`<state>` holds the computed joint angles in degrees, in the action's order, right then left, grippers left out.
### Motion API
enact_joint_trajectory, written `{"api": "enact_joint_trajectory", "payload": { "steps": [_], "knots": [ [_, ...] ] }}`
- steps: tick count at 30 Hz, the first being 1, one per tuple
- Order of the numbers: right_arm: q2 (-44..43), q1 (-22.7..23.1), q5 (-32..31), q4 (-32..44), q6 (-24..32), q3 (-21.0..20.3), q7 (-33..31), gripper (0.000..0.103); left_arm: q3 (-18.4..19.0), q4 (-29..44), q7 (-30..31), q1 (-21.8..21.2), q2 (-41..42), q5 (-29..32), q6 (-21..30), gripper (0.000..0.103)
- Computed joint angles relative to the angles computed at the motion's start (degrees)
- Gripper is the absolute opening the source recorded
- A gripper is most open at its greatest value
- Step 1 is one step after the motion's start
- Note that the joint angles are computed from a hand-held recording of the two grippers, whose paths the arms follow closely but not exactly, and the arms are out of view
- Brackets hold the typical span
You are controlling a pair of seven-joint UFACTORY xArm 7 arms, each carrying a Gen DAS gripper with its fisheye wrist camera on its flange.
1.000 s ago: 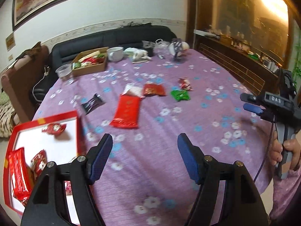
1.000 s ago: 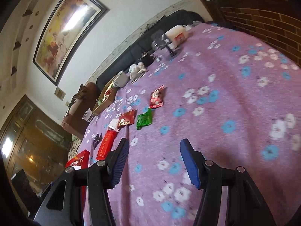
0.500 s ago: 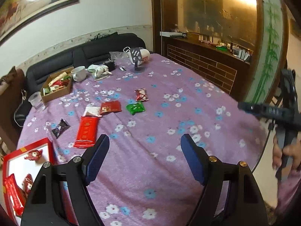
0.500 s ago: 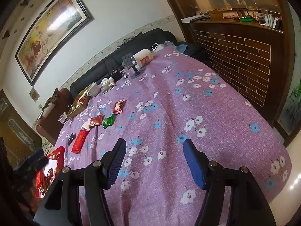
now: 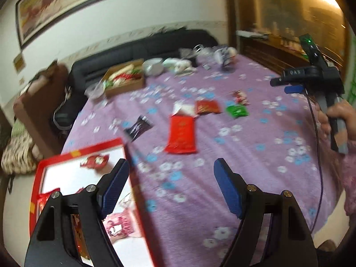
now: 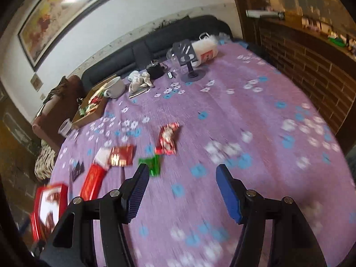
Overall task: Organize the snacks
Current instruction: 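Withdraw both grippers from the tray box back over the table, then grasp the red-and-white candy bag with the right gripper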
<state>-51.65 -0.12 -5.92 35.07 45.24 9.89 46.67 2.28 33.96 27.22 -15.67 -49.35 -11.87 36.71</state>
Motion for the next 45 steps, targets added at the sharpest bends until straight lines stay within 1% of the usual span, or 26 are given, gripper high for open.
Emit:
{"api": "enact_joint_trajectory", "payload": {
  "steps": [2,4,6,7,9,11,13,16,19,20,21,23,25,26,27,28,30,31,32,34,35,36,38,41,43,45],
  "knots": [
    [6.19,-0.52,0.40,1.71,-3.97,-0.47,0.25,0.059,-0.13,0.99,-1.06,1.39,2.29,0.48,0.02,0.079],
    [11.49,-0.97,-0.11,3.44,-6.67,0.19,0.95,0.059,0.41,2.98,-1.59,1.27,5.40,-0.24,0.57,0.079],
    [17.01,-2.41,-2.33,6.07,-6.46,1.99,2.65,0.055,-0.07,5.30,-2.05,1.27,8.93,-0.50,0.64,0.079],
    [19.05,-4.23,-4.82,6.94,-6.11,3.65,5.35,0.055,-0.77,6.34,-2.12,1.42,10.84,-0.07,0.33,0.079],
    [21.73,-6.20,-8.60,8.20,-5.07,5.04,10.15,0.055,-2.32,7.54,-2.95,2.19,13.72,1.05,-0.73,0.079],
    [22.53,-6.26,-10.43,7.67,-5.41,4.37,13.17,0.055,-2.54,9.01,-2.88,1.64,16.73,0.83,-0.84,0.079],
    [23.05,-5.91,-12.67,6.71,-7.33,3.63,14.81,0.057,-3.98,10.27,-4.88,2.50,19.21,1.70,-0.43,0.079],
    [24.16,-3.43,-11.53,5.10,-10.82,0.67,13.42,0.058,-5.60,11.77,-6.82,2.82,22.45,2.93,-0.25,0.079],
    [25.63,-2.60,-12.52,5.96,-12.01,0.37,11.37,0.058,-7.67,12.61,-9.95,3.65,24.36,5.85,-1.23,0.079],
    [26.29,-1.03,-11.31,5.98,-13.62,-0.79,8.90,0.058,-8.47,13.05,-11.19,3.99,25.14,7.17,-1.48,0.079],
    [26.93,-0.36,-10.67,6.36,-13.59,-1.08,7.56,0.057,-9.53,13.33,-12.59,4.41,25.94,8.97,-2.12,0.079],
    [28.58,-1.86,-14.31,8.32,-11.35,1.36,8.30,0.057,-11.17,13.79,-15.08,5.11,27.40,12.67,-3.55,0.079],
    [29.62,-1.97,-17.09,9.54,-9.31,2.42,8.69,0.055,-13.09,14.92,-18.87,6.24,29.61,17.36,-4.31,0.079],
    [29.74,-1.79,-17.79,9.65,-8.96,2.41,9.16,0.054,-13.19,15.56,-19.98,6.23,30.50,18.57,-4.16,0.079],
    [30.00,-1.83,-19.15,10.00,-8.07,2.77,9.64,0.047,-13.19,16.05,-21.08,6.16,31.24,19.54,-4.05,0.079],
    [30.35,-1.95,-20.80,10.51,-6.79,3.25,10.25,0.036,-13.22,16.43,-22.24,6.12,31.87,20.52,-3.87,0.079],
    [31.22,-2.14,-25.08,11.92,-2.85,4.53,11.85,0.026,-12.51,16.98,-21.96,4.95,33.06,20.67,-2.81,0.079],
    [31.23,-1.53,-25.43,11.82,-2.79,3.82,11.82,0.025,-12.22,17.26,-21.20,4.26,33.62,20.60,-2.12,0.081],
    [30.85,-0.91,-25.26,11.50,-2.91,3.02,11.66,0.024,-12.07,16.98,-20.67,3.68,33.77,20.65,-1.90,0.082],
    [30.36,-0.03,-24.50,11.13,-3.30,1.62,10.80,0.021,-13.37,16.51,-22.74,3.99,33.80,24.59,-1.19,0.082],
    [29.49,0.38,-23.10,10.25,-4.59,0.42,10.33,0.020,-13.02,15.63,-22.37,3.47,33.00,24.60,-2.49,0.082],
    [28.87,0.51,-21.94,9.54,-5.66,-0.35,10.04,0.016,-12.45,15.60,-21.51,2.81,32.65,23.61,-2.42,0.082],
    [27.09,0.37,-19.00,7.63,-8.03,-2.02,9.29,0.014,-11.31,15.56,-19.70,1.85,31.57,21.36,-2.38,0.082],
    [23.95,0.86,-11.39,3.63,-13.86,-6.12,5.80,0.014,-10.21,15.29,-17.29,1.68,30.00,19.88,-3.16,0.082],
    [21.97,2.47,-4.32,0.73,-18.68,-9.91,2.36,0.014,-8.92,15.46,-15.32,1.55,29.31,17.69,-3.53,0.082],
    [19.98,7.17,4.82,-2.33,-24.69,-16.07,-3.36,0.014,-7.14,15.67,-12.10,1.04,28.89,14.54,-3.49,0.082]
  ]
}}
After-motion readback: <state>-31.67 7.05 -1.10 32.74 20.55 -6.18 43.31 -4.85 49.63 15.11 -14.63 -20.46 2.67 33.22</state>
